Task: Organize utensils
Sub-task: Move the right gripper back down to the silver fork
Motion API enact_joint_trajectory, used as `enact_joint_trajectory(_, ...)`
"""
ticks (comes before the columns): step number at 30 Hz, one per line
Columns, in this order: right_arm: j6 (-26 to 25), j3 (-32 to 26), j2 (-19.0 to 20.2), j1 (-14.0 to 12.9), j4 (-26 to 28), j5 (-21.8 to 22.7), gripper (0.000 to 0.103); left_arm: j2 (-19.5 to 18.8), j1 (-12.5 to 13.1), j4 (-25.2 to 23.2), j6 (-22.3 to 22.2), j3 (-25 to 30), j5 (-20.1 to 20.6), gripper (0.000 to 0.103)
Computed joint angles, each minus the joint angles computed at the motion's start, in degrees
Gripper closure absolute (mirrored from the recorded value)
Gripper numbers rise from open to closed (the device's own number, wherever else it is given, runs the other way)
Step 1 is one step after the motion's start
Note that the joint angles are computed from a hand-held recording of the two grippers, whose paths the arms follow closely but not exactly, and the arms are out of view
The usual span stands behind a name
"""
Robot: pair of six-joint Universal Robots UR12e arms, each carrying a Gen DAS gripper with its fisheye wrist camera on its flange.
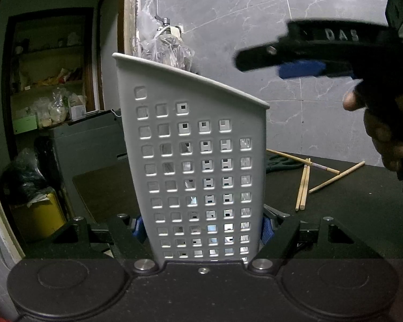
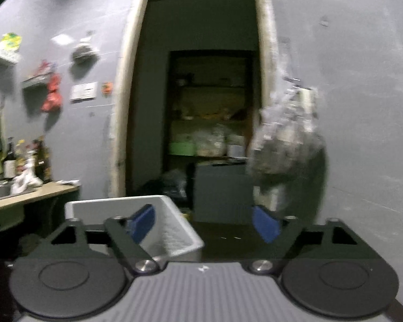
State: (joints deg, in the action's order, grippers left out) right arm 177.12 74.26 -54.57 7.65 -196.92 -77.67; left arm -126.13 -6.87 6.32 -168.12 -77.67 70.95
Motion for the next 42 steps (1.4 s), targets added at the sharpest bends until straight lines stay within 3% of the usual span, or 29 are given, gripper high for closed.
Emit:
enact_joint_trajectory(5, 1.84, 0.96, -1.17, -0.92, 6.74, -3.53, 0.002, -0.05, -0.04, -0.10, 0.15, 0.07, 0.06, 0.027)
enact_joint_trajectory(10, -1.57, 1.26, -1.62, -0.96, 16.18, -5.74, 0.002, -0.04, -0.05, -0.08, 0.33, 0.04, 0.16, 0.027)
enact_joint_trajectory(17, -7.68, 2.31, -2.04, -0.07, 23.65, -9.13, 0.002, -0.11, -0.08, 0.13, 0.80, -0.01, 0.33, 0.027)
enact_joint_trajectory(21, -8.61, 2.13, -2.08, -0.03, 27.59, -8.81, 0.002, -0.05, -0.07, 0.24, 0.90, -0.16, 0.34, 0.027)
enact_joint_trajectory(29, -10.56, 0.76, -1.63, 0.20, 31.10, -10.89, 0.002, -0.02, -0.10, 0.24, 0.90, -0.23, 0.33, 0.027)
enact_joint_trajectory(35, -12.73, -0.23, -1.28, 0.56, 32.91, -16.60, 0.004, -0.01, -0.09, 0.23, 0.90, -0.24, 0.30, 0.027)
enact_joint_trajectory(39, -12.14, -0.93, -1.08, 0.22, 33.53, -15.89, 0.008, 0.02, -0.13, 0.30, 0.95, -0.35, 0.35, 0.027)
enact_joint_trajectory(42, -13.15, -2.29, -0.47, 0.00, 34.36, -12.99, 0.013, 0.05, -0.14, 0.29, 0.97, -0.39, 0.37, 0.027)
